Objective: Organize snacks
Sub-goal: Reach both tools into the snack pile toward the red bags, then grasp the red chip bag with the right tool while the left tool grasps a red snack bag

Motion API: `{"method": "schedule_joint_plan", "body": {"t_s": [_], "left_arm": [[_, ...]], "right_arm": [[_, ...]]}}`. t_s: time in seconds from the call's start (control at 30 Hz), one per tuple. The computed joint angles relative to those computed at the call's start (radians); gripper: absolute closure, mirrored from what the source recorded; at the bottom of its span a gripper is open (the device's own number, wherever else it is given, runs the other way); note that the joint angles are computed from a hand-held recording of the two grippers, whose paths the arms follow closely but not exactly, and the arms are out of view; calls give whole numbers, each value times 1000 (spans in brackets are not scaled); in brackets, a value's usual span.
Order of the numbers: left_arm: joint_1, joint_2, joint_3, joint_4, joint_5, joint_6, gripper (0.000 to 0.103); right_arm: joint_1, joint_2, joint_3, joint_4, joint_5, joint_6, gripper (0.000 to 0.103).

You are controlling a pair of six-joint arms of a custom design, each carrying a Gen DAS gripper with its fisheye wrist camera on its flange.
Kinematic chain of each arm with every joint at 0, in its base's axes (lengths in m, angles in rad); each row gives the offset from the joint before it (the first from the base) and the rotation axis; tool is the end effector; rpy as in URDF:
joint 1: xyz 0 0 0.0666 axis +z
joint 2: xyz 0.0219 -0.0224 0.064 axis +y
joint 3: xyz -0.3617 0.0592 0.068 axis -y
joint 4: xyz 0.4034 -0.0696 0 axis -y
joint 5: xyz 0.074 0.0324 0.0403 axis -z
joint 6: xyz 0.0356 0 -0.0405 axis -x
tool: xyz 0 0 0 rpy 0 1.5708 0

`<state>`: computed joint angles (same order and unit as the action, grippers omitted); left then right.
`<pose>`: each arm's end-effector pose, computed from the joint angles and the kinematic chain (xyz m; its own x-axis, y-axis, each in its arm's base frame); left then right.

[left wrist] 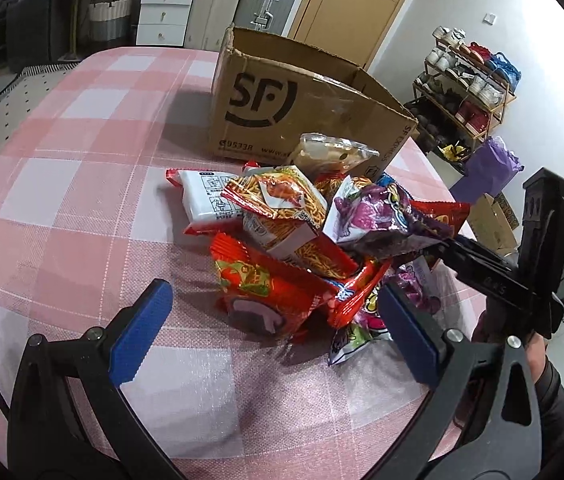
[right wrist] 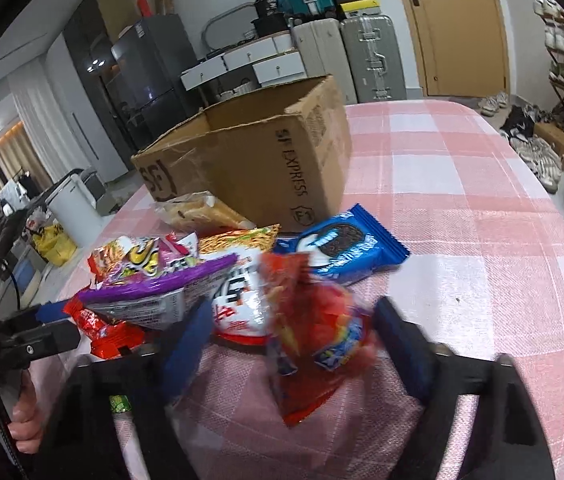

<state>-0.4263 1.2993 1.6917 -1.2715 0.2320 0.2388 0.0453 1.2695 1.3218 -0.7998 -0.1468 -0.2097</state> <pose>0.3901 -0.1866 0.5677 -0.8081 0.1142 -0.5779 0.3549 0.8774 -0.3229 0.4616 0.0257 0.4429 -0.6959 0.1746 -0.6966 -0.0073 0.9682 0.2499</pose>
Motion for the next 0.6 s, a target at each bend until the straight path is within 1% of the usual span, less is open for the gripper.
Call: {"method": "schedule_joint_plan", "body": {"t_s": [0.03,0.07,0.1,0.23,0.27,0.33,0.43,0.5,0.57,0.6], "left_arm": [[1,8,3,6,-3,2,1],[2,18,9,10,-2,6,1],[5,19,9,11,2,10,1],[12,22,6,5,22,27,1],[13,30,8,9,31,31,1],[13,13,-11,12,34,35,1],[14,26,-6,14,38,40,2],[18,4,-20,8,45,41,2],[21,15,-8,-2,33,27,2],[23,4,-16,-5,32,22,2]], "right_arm": [[-2,1,0,-8,3,-9,52],[-6,0,-1,-14,-5,-13,54],[-15,1,-2,-14,-29,-8,54],[-14,-19,-19,-7,-44,4,59],[-15,-24,-23,-5,-49,2,59],[-21,-33,-32,3,-63,-9,60],[-17,-48,-41,5,-62,-13,61],[-18,-56,-45,8,-63,-17,62],[-20,-64,-49,10,-60,-22,63],[-21,-69,-52,12,-63,-24,63]]}}
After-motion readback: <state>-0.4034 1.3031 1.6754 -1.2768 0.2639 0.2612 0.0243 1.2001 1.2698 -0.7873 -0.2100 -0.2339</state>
